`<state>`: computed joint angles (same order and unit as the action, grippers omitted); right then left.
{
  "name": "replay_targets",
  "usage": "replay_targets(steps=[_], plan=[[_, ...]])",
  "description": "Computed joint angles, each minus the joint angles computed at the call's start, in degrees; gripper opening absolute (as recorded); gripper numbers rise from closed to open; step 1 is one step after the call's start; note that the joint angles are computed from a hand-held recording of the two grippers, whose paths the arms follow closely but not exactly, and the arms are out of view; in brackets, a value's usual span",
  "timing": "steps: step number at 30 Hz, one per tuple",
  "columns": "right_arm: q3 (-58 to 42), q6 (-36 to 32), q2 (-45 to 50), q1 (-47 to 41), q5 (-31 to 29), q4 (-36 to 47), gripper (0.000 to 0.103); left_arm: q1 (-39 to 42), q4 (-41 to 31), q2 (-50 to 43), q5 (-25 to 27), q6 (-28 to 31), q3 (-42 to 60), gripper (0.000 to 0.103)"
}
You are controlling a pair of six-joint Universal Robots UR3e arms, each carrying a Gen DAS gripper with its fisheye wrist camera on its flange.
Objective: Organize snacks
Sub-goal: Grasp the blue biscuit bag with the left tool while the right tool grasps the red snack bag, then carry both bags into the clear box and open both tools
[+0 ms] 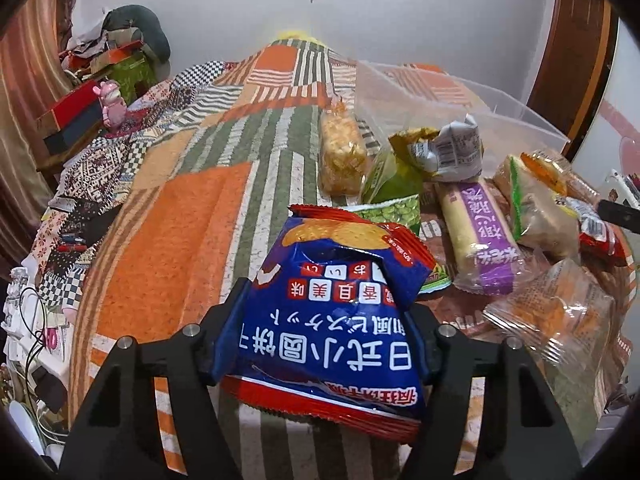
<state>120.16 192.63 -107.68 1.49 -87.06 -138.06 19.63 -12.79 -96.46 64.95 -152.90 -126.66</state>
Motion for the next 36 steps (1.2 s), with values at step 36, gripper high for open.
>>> replay_targets(steps=[36], plan=[[1.48, -4.02, -9.06, -6.62, 1.24, -2.50, 0.069, -8.09, -5.51, 3.16, -2.97, -9.39, 16.17, 0.066]])
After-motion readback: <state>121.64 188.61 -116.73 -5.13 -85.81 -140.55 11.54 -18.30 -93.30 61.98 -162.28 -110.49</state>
